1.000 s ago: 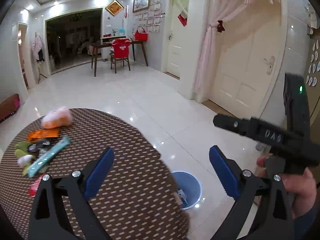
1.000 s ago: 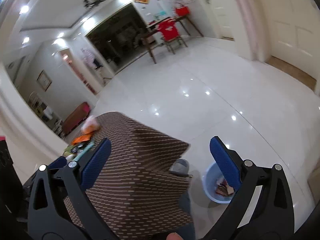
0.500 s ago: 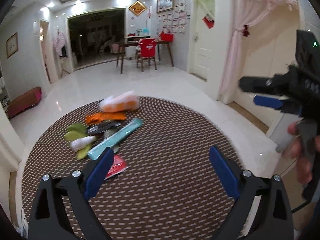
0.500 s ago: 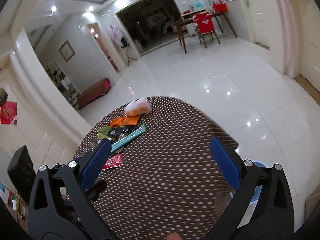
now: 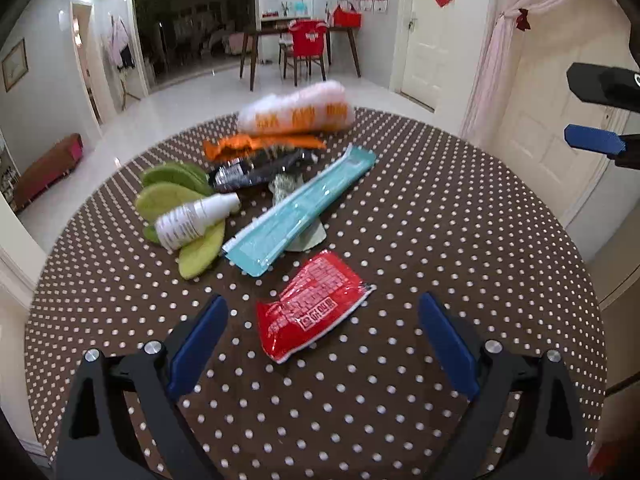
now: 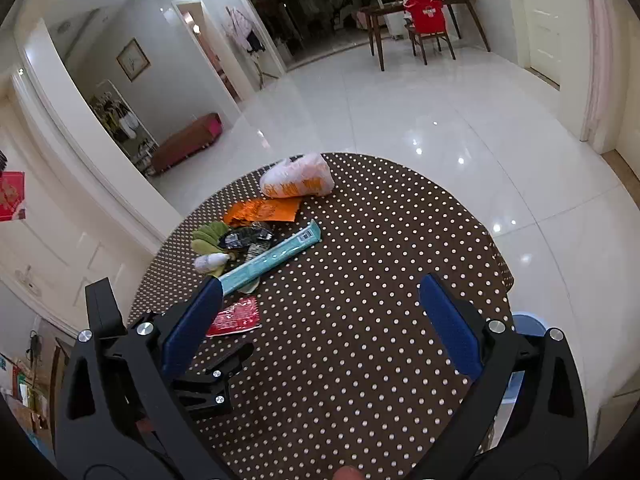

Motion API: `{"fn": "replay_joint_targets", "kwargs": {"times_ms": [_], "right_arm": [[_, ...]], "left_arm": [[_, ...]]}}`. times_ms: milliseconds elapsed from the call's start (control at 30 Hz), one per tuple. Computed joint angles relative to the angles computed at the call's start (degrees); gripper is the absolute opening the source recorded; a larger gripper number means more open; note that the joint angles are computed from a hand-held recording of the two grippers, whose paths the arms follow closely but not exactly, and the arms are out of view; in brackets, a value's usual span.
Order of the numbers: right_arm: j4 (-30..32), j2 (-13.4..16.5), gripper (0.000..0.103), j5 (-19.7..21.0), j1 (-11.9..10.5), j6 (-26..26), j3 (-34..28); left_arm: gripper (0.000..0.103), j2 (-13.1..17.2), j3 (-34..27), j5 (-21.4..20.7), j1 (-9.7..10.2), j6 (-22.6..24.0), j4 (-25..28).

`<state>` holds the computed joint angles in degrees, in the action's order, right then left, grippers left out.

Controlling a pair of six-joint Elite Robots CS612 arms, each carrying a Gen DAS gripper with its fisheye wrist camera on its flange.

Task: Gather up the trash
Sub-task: 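Grasp the red wrapper with the left gripper while the right gripper grasps the teal strip package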

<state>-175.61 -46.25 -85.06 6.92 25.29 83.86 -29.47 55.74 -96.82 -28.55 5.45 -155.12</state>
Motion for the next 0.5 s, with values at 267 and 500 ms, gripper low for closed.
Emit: {"fn": "replay_joint_targets", "kwargs": {"times_ms": [267, 500], "right_arm": [[5.3, 2.3, 0.097, 1.0, 0.2, 0.1, -3.5], [10.5, 5.2, 0.097, 1.7, 1.2, 0.3, -8.6]], "left_arm": [[0.035, -0.3, 0.1, -2.0, -0.11, 3.8, 1.0], [0.028, -1.9, 3.5, -3.3, 0.54, -0.1, -1.1]]}}
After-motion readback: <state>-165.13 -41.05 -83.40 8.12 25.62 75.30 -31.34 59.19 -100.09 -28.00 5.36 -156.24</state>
